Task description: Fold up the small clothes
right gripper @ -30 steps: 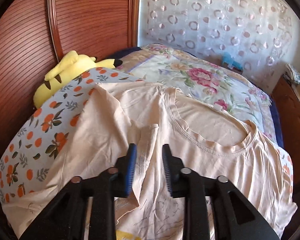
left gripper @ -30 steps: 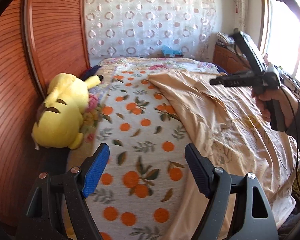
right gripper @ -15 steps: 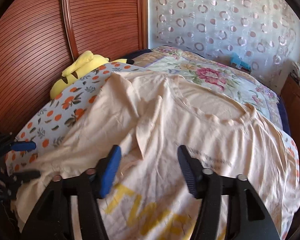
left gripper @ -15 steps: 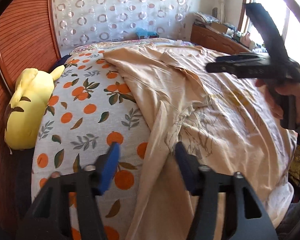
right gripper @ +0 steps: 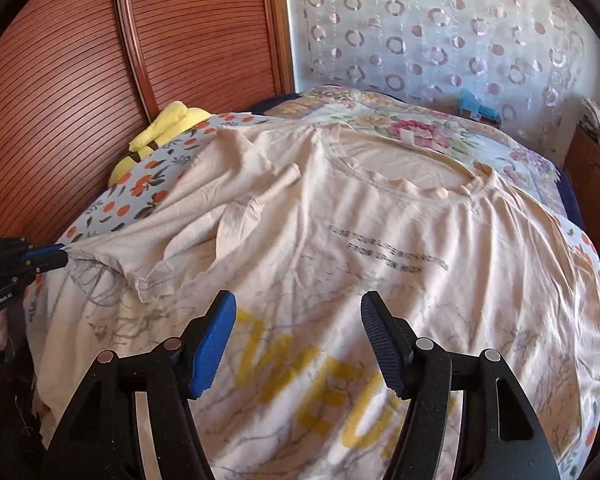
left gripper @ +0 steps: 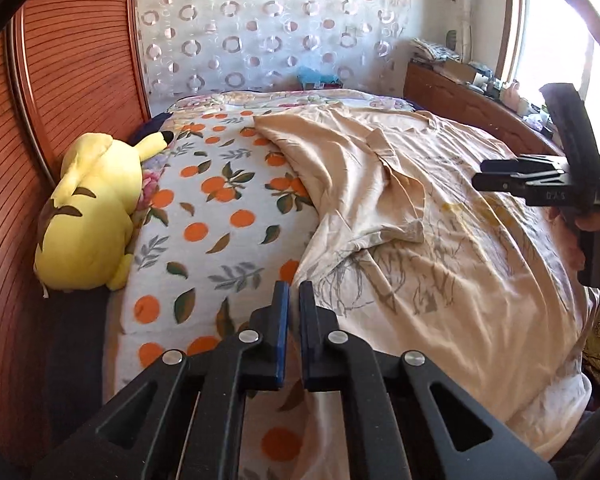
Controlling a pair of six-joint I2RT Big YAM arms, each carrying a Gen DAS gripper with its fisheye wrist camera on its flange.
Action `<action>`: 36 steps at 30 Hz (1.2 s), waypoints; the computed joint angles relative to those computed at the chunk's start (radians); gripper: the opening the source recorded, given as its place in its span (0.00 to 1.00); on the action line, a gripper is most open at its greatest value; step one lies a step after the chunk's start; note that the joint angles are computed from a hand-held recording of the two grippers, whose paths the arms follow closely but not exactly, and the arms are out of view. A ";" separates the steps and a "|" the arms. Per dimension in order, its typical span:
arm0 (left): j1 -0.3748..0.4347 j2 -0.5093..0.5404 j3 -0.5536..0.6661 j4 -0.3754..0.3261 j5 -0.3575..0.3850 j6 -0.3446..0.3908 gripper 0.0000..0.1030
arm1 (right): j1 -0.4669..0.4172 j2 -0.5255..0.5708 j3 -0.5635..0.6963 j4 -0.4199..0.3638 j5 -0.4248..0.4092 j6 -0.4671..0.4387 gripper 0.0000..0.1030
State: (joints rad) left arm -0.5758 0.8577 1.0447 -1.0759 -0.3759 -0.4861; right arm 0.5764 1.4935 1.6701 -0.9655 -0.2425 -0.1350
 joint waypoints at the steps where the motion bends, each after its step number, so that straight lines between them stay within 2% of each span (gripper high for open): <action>1: 0.004 -0.001 0.000 -0.002 0.004 0.002 0.06 | 0.002 0.005 0.006 -0.001 -0.014 -0.002 0.65; 8: 0.013 -0.021 0.003 0.007 0.022 -0.006 0.07 | 0.047 0.127 0.154 -0.019 -0.005 0.054 0.65; 11: 0.008 -0.023 0.000 0.012 0.022 -0.002 0.07 | 0.071 0.201 0.240 -0.043 0.033 0.073 0.65; 15: 0.013 -0.009 -0.013 0.014 0.038 0.002 0.07 | 0.096 0.300 0.376 -0.125 0.101 0.076 0.65; 21: 0.029 -0.005 -0.036 0.020 0.052 -0.008 0.07 | 0.093 0.338 0.430 -0.201 0.221 0.055 0.65; 23: 0.034 -0.008 -0.043 0.019 0.057 -0.013 0.07 | 0.076 0.330 0.429 -0.221 0.221 0.060 0.65; 27: 0.038 -0.011 -0.054 0.026 0.059 -0.020 0.07 | 0.037 0.279 0.366 -0.196 0.267 0.046 0.65; 30: 0.019 -0.006 -0.044 0.022 0.038 -0.030 0.07 | 0.001 0.232 0.305 -0.176 0.241 0.046 0.65; 33: -0.016 0.004 -0.018 0.015 -0.008 -0.029 0.07 | -0.032 0.146 0.201 -0.109 0.178 0.045 0.65; 34: -0.024 0.007 -0.010 0.018 -0.015 -0.025 0.09 | -0.049 0.108 0.152 -0.083 0.156 0.045 0.65; 35: -0.031 0.012 0.000 0.023 -0.019 -0.019 0.20 | -0.066 0.070 0.105 -0.058 0.137 0.048 0.65; 36: -0.041 0.019 0.010 0.031 -0.025 -0.016 0.37 | -0.083 0.031 0.057 -0.034 0.118 0.051 0.65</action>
